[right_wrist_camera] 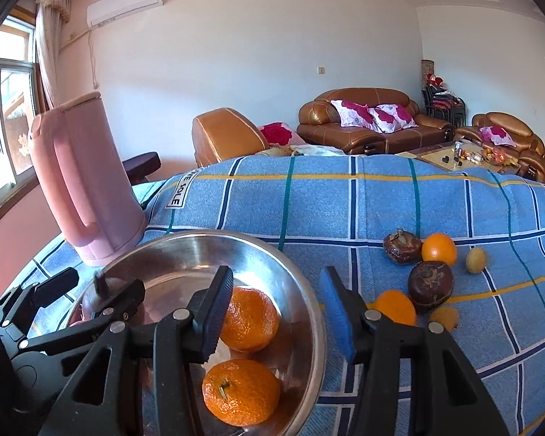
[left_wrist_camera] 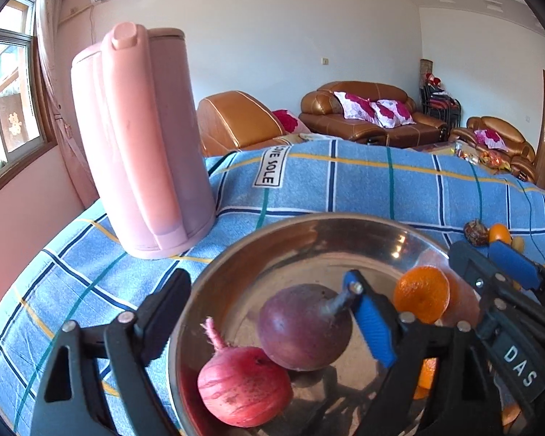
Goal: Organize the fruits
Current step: 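Lower both fruits into the steel bowl and open both tools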
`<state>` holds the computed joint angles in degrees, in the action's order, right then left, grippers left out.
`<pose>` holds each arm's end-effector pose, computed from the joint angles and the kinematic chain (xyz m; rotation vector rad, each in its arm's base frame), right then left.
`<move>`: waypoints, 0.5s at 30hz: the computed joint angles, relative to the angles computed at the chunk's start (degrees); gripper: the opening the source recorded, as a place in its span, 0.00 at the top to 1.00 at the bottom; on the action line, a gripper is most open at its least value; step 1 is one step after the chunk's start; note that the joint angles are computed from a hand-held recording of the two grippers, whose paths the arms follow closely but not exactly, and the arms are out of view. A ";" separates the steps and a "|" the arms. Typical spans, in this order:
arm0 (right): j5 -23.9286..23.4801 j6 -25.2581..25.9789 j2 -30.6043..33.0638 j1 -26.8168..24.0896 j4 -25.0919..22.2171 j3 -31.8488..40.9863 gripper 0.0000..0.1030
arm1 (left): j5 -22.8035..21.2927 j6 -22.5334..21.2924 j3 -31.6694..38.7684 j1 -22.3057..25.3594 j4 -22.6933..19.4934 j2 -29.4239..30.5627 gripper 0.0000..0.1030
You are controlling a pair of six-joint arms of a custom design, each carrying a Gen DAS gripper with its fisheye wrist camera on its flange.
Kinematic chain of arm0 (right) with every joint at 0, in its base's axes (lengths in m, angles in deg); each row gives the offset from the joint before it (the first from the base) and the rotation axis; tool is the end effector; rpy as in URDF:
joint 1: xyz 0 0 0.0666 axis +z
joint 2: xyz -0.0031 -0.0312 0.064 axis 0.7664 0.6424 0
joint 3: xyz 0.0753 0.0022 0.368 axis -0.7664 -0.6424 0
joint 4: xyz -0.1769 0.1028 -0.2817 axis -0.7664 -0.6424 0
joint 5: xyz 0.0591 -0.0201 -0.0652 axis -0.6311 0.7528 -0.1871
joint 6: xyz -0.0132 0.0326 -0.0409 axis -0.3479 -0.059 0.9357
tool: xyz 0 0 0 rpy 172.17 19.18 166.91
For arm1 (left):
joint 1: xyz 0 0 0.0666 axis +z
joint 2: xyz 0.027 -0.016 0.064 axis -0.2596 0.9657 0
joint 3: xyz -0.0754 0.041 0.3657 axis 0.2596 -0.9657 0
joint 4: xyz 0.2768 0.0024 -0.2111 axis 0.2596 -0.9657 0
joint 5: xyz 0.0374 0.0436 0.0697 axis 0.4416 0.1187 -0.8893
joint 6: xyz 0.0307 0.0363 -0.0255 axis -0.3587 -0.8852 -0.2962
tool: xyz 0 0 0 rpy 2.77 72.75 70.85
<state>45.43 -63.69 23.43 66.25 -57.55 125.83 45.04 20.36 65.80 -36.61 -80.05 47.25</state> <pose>0.5948 0.1553 0.2624 0.4662 2.0423 -0.0713 0.6145 -0.2403 0.2477 0.3959 2.1328 -0.1102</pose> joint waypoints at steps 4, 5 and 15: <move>4.41 -1.11 -2.37 0.27 4.16 -3.92 0.33 | 0.91 0.00 -2.34 0.02 4.24 -1.32 0.00; 5.64 -1.35 -2.92 0.36 5.21 -4.80 0.30 | 1.39 -0.29 -3.12 -0.03 5.27 -1.75 0.00; 11.38 -6.18 -5.34 -0.41 3.18 -7.39 0.28 | 0.54 -3.66 -7.23 -1.28 11.25 -3.46 0.00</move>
<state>56.81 -69.87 18.10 65.83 -54.36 118.44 45.58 16.70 58.58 -37.89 -68.80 43.79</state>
